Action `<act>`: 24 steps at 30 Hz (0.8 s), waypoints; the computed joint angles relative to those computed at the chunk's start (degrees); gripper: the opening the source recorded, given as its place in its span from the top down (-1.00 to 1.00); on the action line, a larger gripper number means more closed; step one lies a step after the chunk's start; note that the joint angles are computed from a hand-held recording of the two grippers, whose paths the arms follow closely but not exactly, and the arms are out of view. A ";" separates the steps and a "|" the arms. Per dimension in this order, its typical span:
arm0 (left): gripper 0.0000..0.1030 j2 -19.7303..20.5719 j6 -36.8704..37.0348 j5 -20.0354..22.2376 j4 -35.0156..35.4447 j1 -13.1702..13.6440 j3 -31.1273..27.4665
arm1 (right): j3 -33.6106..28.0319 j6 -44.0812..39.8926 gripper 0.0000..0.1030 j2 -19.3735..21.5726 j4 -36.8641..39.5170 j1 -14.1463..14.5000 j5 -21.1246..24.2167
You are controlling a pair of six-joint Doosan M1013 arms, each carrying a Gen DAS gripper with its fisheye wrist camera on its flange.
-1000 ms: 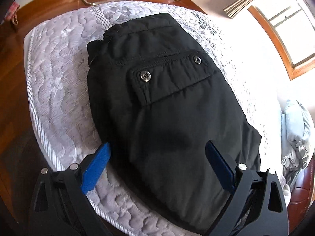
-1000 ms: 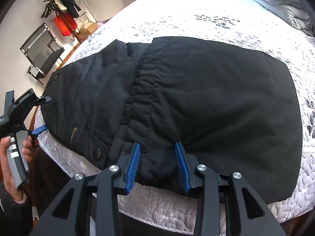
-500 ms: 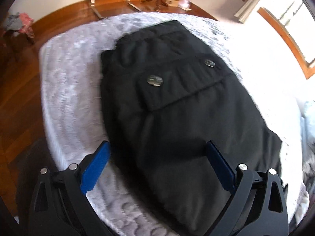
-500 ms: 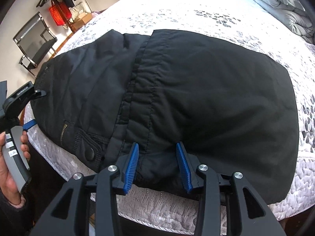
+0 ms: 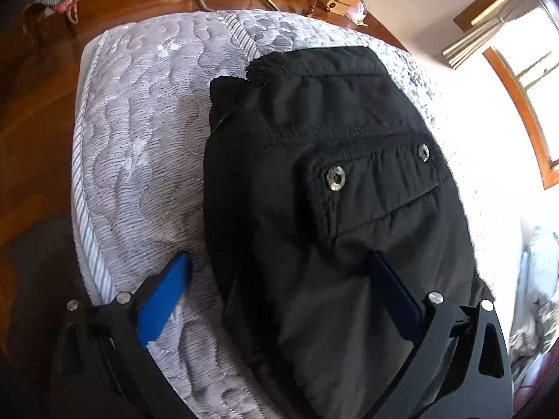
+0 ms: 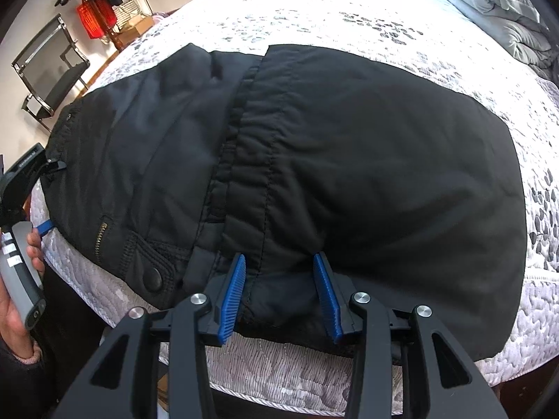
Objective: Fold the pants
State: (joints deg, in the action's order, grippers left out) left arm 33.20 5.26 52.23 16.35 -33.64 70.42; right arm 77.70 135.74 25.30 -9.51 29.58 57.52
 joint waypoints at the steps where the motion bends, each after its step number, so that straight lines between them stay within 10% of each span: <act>1: -0.94 -0.38 -0.02 -0.98 -0.59 0.17 0.62 | -0.05 0.13 0.19 0.03 0.02 0.03 -0.06; 11: -0.90 -0.36 10.47 -8.64 -12.10 2.48 1.07 | 2.10 0.54 0.18 -0.97 1.60 -0.70 -3.40; 24: 0.41 -1.58 18.87 -13.81 -23.74 5.33 4.27 | 4.59 0.49 0.13 -2.37 2.56 -1.16 -6.78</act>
State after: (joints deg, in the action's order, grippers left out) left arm 31.62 24.13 38.42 -7.38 -28.30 74.68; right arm 82.29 136.23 22.92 -6.95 28.41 50.74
